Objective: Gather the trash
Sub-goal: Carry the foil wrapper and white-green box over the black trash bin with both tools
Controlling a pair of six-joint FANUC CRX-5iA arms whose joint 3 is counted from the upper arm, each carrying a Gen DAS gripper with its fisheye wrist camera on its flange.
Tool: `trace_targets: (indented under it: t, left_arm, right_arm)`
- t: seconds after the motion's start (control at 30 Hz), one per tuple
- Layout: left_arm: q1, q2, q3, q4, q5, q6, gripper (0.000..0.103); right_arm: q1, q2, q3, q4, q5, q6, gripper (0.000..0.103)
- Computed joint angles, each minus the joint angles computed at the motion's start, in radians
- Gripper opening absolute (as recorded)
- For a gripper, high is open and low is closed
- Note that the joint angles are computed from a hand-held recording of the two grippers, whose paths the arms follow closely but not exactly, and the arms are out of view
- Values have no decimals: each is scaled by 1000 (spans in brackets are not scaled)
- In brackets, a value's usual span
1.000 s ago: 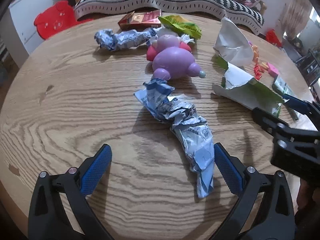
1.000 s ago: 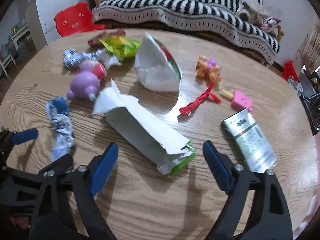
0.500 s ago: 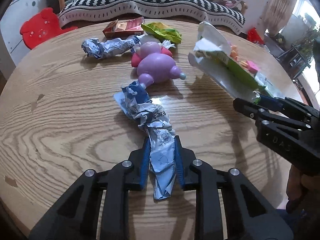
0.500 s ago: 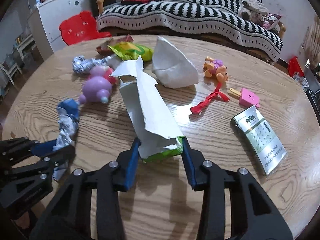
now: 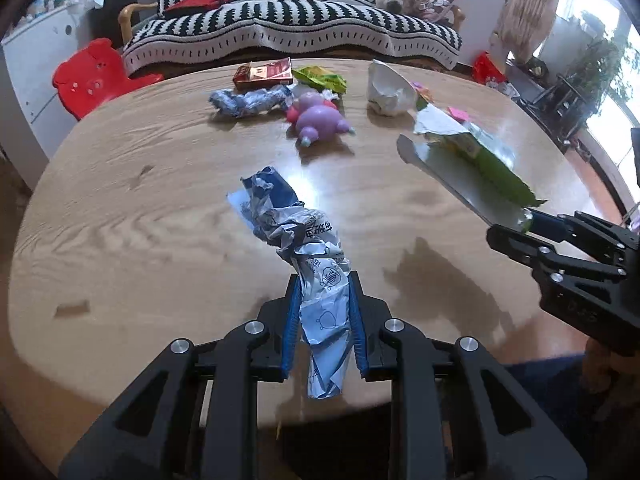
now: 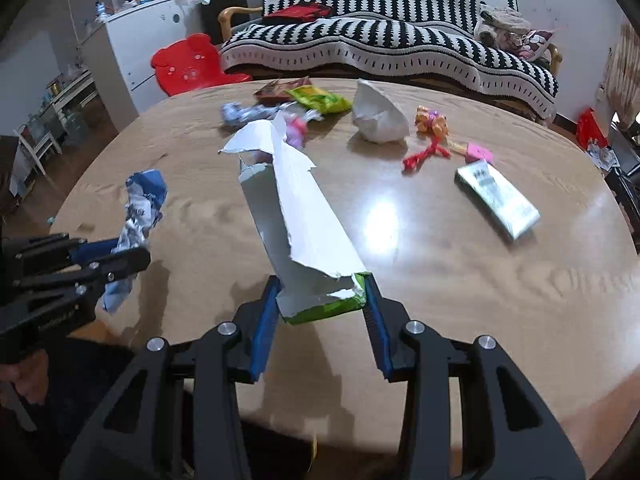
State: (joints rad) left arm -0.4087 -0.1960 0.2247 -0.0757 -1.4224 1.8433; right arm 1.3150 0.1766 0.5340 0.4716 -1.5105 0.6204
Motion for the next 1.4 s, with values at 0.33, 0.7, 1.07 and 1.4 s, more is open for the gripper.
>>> trace_targets:
  t: [0.33, 0.7, 1.07, 1.4]
  left_arm:
    - [-121, -219, -195, 39, -92, 150, 23]
    - [-126, -273, -336, 90, -77, 198, 23]
    - [-103, -270, -424, 164, -42, 151, 23]
    - [-96, -279, -438, 165, -36, 137, 23]
  right_arm:
    - [268, -131, -110, -23, -88, -281, 41]
    - [351, -197, -255, -156, -61, -502, 41]
    - [310, -187, -257, -264, -65, -484, 42]
    - [289, -176, -245, -272, -66, -464, 42]
